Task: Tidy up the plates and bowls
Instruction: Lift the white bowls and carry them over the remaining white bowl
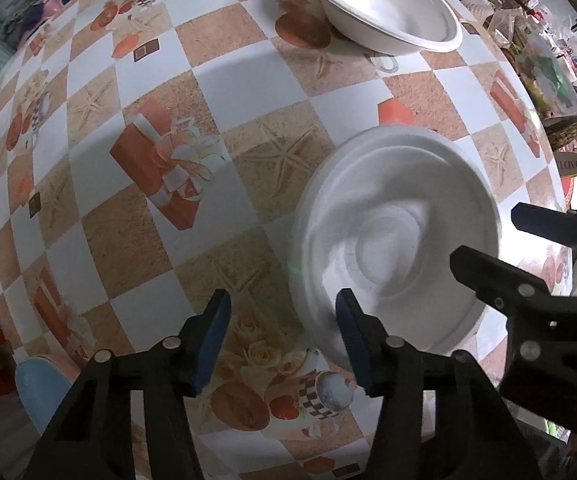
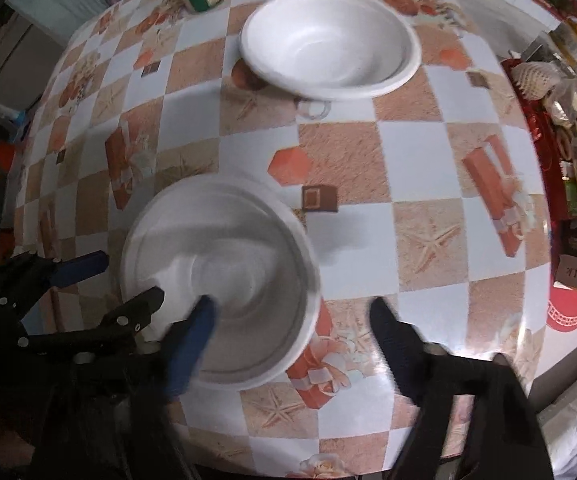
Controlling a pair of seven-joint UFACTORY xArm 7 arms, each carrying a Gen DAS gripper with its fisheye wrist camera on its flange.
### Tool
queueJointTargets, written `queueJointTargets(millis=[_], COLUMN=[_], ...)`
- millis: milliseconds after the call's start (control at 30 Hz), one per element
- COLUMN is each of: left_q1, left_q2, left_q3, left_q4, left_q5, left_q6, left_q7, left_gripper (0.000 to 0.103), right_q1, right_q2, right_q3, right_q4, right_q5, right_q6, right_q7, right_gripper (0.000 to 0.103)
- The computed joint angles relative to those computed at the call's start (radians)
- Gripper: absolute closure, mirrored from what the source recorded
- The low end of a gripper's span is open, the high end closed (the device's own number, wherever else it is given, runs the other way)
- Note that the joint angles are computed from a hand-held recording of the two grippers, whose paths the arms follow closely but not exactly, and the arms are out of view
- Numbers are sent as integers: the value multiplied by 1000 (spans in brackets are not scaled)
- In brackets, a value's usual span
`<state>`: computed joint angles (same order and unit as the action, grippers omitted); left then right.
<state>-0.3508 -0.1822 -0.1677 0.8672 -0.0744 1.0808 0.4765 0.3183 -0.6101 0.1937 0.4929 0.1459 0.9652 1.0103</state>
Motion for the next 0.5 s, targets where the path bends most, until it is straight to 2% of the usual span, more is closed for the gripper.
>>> queueJointTargets(millis=[300, 400, 433, 467, 500], left_q1=[0, -4, -4, -3, -3], left_q2=[50, 70, 79, 89, 98], left_q3=[-5, -10, -10, -8, -6], left_q4=[45, 58, 64, 72, 80], left_q5=[10, 17, 18, 11, 1], left_q6=[18, 27, 37, 50, 59], left_q7=[-18, -28, -32, -33, -31], left_gripper=[51, 61, 70, 73, 75], right_q1=[-1, 4, 6, 10, 14], right_q2=[17, 19, 26, 31, 33], right_q3=[-16, -29, -33, -38, -44], right_q4=[-9, -22, -25, -30, -37], right_q5=[15, 34, 44, 55, 68], right_q6=[-1, -7, -16, -22, -30], right_q7=[-24, -46, -56, -67, -80], right_gripper=[31, 31, 34, 39, 54])
